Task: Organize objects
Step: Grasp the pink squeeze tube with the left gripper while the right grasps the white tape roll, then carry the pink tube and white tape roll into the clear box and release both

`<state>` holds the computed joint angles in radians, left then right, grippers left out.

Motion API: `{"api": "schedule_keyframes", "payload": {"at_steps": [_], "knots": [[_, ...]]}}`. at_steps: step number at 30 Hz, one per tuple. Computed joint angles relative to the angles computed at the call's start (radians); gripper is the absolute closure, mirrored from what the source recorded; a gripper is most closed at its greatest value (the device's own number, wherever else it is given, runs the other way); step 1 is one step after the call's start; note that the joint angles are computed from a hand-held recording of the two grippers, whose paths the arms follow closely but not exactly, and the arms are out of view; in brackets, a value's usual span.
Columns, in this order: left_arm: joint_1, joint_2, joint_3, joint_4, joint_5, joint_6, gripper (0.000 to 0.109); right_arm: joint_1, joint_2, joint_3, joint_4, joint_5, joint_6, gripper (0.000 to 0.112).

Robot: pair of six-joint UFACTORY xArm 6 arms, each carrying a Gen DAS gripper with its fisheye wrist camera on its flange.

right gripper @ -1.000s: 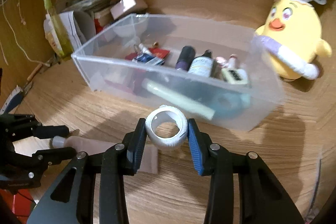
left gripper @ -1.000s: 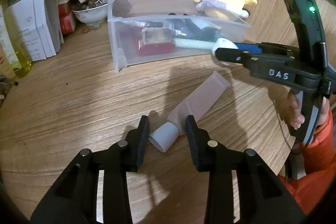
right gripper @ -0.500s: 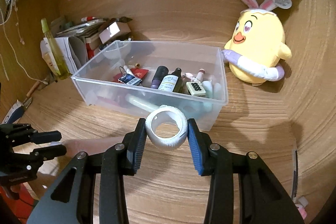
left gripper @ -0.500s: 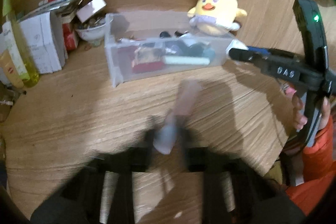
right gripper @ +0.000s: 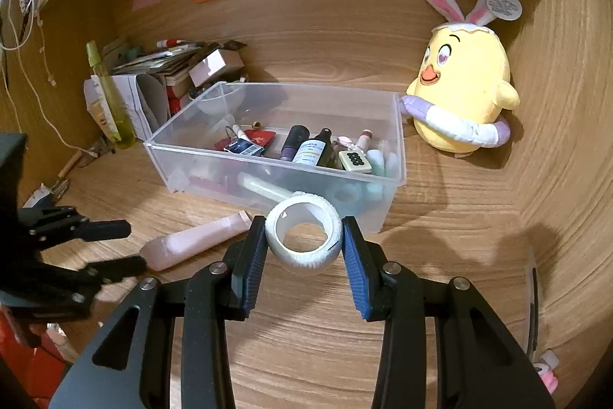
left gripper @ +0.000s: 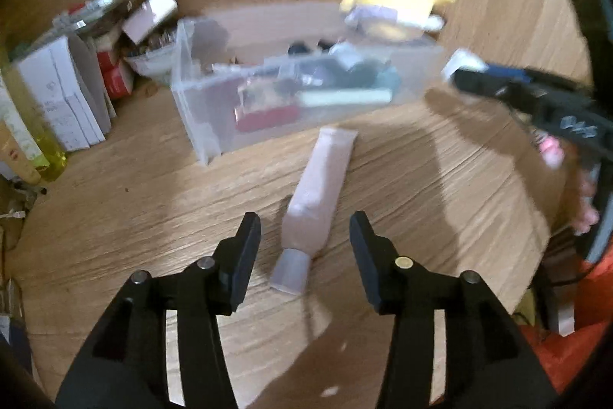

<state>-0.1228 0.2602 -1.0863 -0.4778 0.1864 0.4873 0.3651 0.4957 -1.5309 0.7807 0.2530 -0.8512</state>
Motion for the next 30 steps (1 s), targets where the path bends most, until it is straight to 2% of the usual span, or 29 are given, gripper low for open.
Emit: {"api": "schedule_keyframes", "payload": {"at_steps": [7, 9, 11, 14, 19, 20, 23, 27, 30], "knots": [[0.006, 0.134, -0.185, 0.131, 0.144, -0.074, 0.061, -0.006, 0.007, -0.01, 0.006, 0.008, 0.006, 0.077], [0.001, 0.162, -0.225, 0.163, 0.159, -0.079, 0.062, -0.009, 0.011, -0.015, 0.008, 0.015, 0.005, 0.077], [-0.006, 0.18, -0.254, 0.158, 0.167, -0.057, 0.077, -0.011, 0.016, -0.02, 0.0, 0.018, 0.015, 0.077], [-0.01, 0.184, -0.26, 0.131, 0.165, -0.037, 0.08, -0.016, 0.027, -0.033, -0.012, 0.027, 0.028, 0.077], [-0.023, 0.13, -0.175, 0.093, 0.082, -0.03, 0.081, -0.024, 0.046, -0.054, -0.03, 0.036, 0.048, 0.077], [-0.026, 0.111, -0.153, 0.077, 0.063, -0.022, 0.101, -0.025, 0.05, -0.06, -0.037, 0.038, 0.056, 0.077], [-0.033, 0.057, -0.111, -0.015, 0.04, 0.044, 0.102, -0.026, 0.065, -0.081, -0.051, 0.05, 0.068, 0.077], [-0.035, 0.019, -0.084, -0.054, 0.012, 0.088, 0.102, -0.021, 0.075, -0.098, -0.04, 0.058, 0.055, 0.077], [-0.029, 0.028, -0.097, 0.001, 0.004, 0.028, 0.102, -0.014, 0.08, -0.106, -0.046, 0.06, 0.056, 0.077]]}}
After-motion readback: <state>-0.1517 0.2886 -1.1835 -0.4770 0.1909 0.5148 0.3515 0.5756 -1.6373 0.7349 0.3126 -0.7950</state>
